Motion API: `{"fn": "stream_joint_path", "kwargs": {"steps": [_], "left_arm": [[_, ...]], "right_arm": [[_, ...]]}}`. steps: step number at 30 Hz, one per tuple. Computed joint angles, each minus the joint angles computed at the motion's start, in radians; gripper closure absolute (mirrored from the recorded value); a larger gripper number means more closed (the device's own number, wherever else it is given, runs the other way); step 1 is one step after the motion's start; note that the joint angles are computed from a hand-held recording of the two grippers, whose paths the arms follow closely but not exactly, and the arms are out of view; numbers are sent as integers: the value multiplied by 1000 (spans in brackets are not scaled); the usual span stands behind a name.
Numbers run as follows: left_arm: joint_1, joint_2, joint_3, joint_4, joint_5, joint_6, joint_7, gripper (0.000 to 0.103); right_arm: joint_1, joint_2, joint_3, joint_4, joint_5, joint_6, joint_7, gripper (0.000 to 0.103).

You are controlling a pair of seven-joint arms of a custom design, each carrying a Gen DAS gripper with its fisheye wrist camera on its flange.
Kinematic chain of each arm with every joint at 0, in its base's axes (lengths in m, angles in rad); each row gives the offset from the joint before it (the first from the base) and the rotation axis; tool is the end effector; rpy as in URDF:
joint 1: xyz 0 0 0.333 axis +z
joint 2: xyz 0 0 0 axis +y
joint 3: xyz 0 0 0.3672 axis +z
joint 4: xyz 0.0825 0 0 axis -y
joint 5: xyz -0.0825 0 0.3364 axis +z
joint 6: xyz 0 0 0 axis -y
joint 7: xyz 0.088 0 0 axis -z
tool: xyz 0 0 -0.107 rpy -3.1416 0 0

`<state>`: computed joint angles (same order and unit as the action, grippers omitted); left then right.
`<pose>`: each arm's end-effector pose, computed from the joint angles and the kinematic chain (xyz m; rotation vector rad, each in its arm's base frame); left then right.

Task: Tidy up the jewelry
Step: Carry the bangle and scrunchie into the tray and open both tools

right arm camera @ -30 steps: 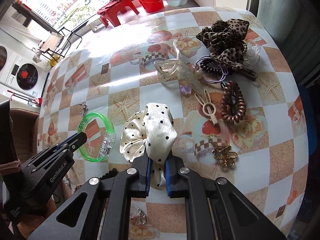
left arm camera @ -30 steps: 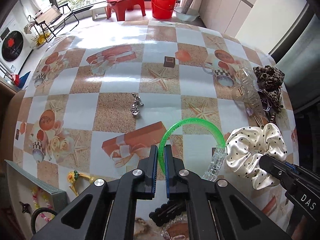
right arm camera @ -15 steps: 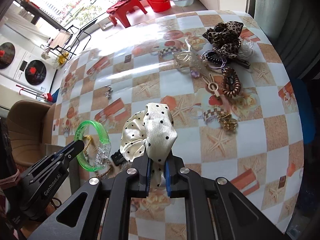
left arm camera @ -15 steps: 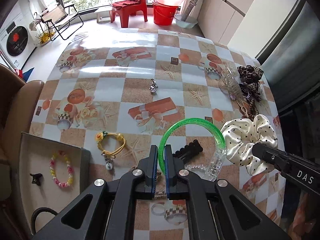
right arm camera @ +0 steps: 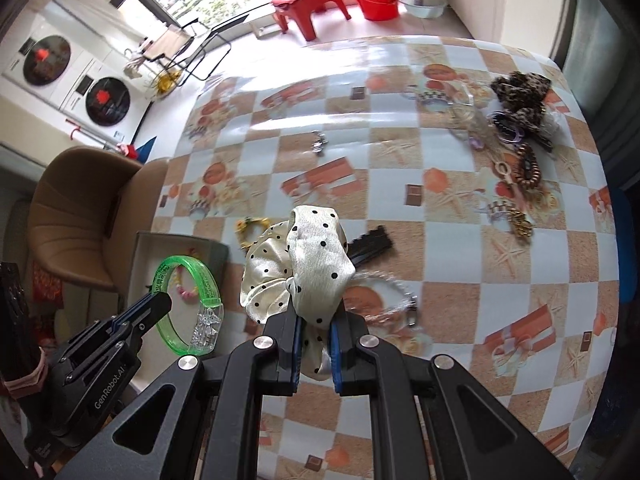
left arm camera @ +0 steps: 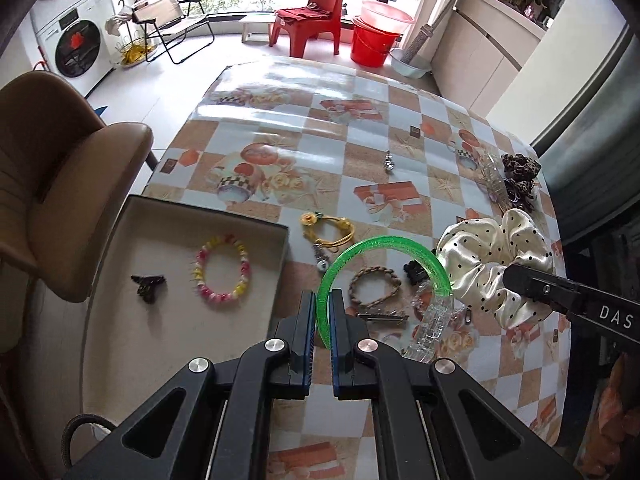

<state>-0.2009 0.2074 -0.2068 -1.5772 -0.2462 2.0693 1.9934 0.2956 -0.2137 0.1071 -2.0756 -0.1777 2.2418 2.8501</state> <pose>0.5664 -0.2427 0.6111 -1.2480 2.8030 -0.6147 0.4328 0.1847 0.6250 -1.0446 2.5406 -0.2230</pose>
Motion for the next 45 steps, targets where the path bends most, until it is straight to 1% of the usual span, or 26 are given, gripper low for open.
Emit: {"fn": "stream_joint_path", "kwargs": {"steps": [10, 16, 20, 26, 32, 38, 41, 44, 45], "left_arm": [[94, 6, 59, -9, 7, 1, -21, 93], [141, 48, 87, 13, 46, 5, -57, 93], [158, 84, 99, 26, 81, 8, -90, 93], [160, 139, 107, 37, 136, 21, -137, 93], [152, 190, 109, 57, 172, 38, -158, 93], [137, 217, 111, 64, 204, 65, -168, 93], [128, 218, 114, 53, 221, 97, -181, 93], [119, 221, 117, 49, 242, 113, -186, 93], [115, 221, 118, 46, 250, 120, -189, 93]], "right_arm": [[49, 201, 12, 220, 37, -20, -110, 91], [76, 352, 14, 385, 70, -40, -199, 91], [86, 445, 13, 481, 101, -41, -249, 91], [91, 604, 6, 660, 129, -63, -330, 91], [83, 729, -5, 802, 161, -74, -371, 91], [73, 805, -7, 869, 192, -70, -396, 91], [71, 838, -11, 901, 197, -84, -405, 91], [72, 856, -13, 913, 201, -97, -405, 90], [72, 861, -14, 915, 202, -101, -404, 89]]}}
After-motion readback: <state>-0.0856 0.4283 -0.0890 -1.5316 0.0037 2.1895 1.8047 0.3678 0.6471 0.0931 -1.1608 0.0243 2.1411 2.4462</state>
